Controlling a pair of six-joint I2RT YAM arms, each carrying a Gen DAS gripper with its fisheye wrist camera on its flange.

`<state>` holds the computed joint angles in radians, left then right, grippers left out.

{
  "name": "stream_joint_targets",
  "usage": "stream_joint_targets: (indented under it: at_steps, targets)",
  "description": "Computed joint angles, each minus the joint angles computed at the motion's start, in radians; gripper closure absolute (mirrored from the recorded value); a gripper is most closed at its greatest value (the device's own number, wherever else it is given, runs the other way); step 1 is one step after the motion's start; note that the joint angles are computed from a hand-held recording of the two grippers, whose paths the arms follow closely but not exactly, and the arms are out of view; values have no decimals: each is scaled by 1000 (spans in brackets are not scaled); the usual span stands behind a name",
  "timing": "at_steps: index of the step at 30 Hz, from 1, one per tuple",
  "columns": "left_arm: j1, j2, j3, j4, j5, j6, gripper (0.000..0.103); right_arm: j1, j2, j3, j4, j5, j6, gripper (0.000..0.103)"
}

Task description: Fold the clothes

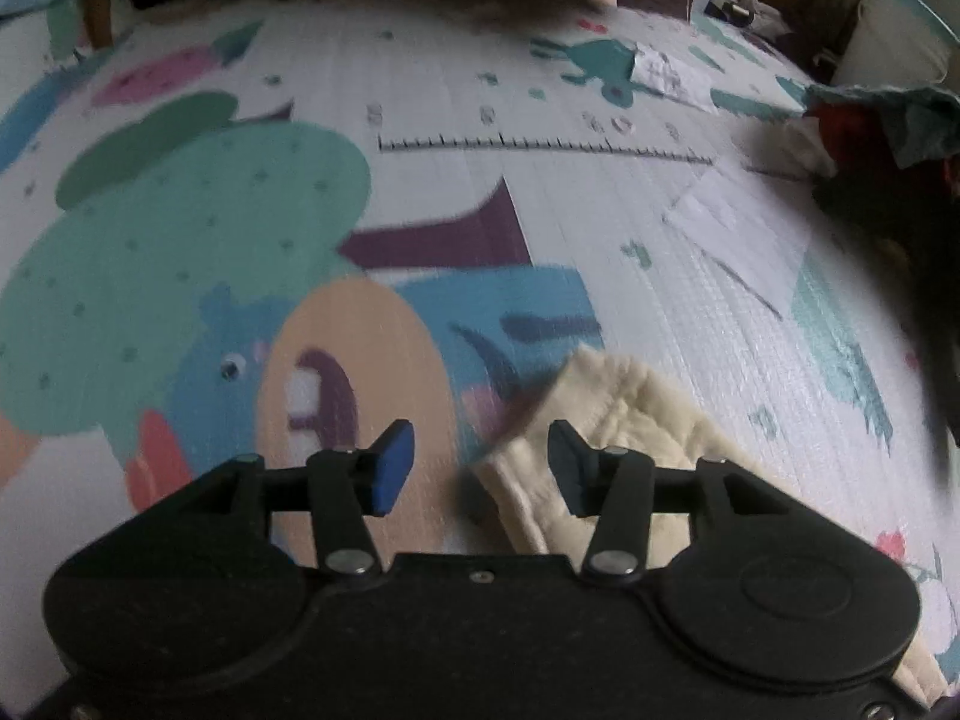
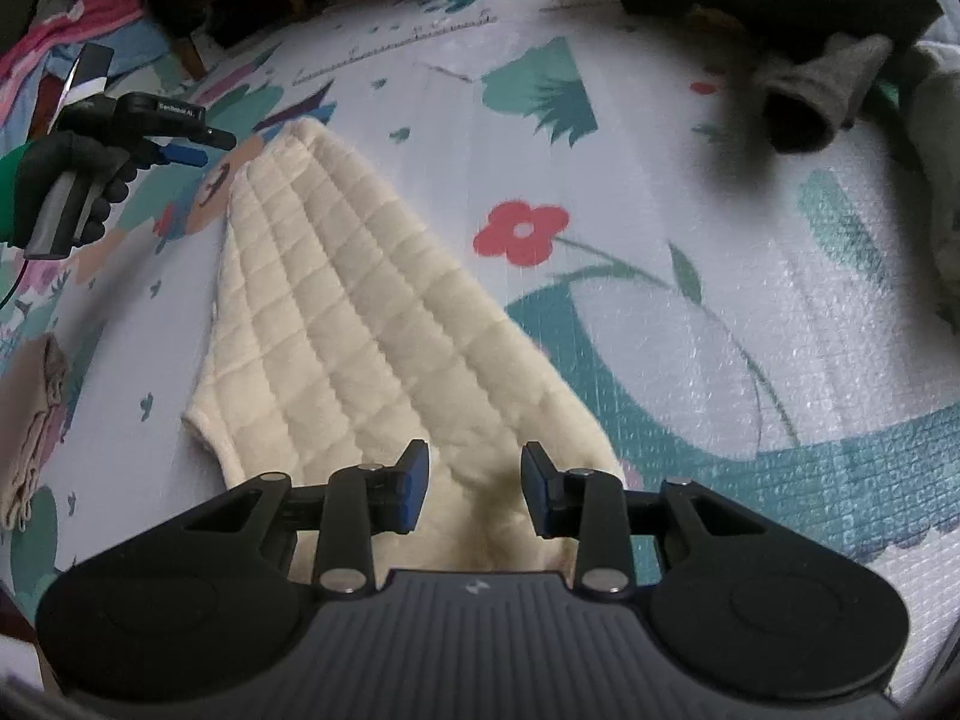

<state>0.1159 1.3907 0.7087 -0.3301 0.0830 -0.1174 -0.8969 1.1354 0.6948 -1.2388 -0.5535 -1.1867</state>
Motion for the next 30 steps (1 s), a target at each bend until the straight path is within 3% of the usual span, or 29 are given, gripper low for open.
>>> stream_joint_targets:
  at_steps: [7, 13, 21, 23, 30]
  targets:
    - [21, -16, -77, 77, 136, -157, 55, 34, -12, -30, 49, 42, 48, 68]
    - [33, -5, -114, 72, 191, -214, 54, 48, -14, -40, 66, 48, 62, 68]
    - [14, 17, -142, 177, 159, -354, 50, 56, -8, -39, 72, 50, 86, 68]
    - [17, 12, -168, 227, 168, -410, 42, 54, -4, -38, 72, 48, 87, 68]
    - [76, -10, -228, 344, 215, -534, 40, 58, 23, -32, 82, 45, 108, 68]
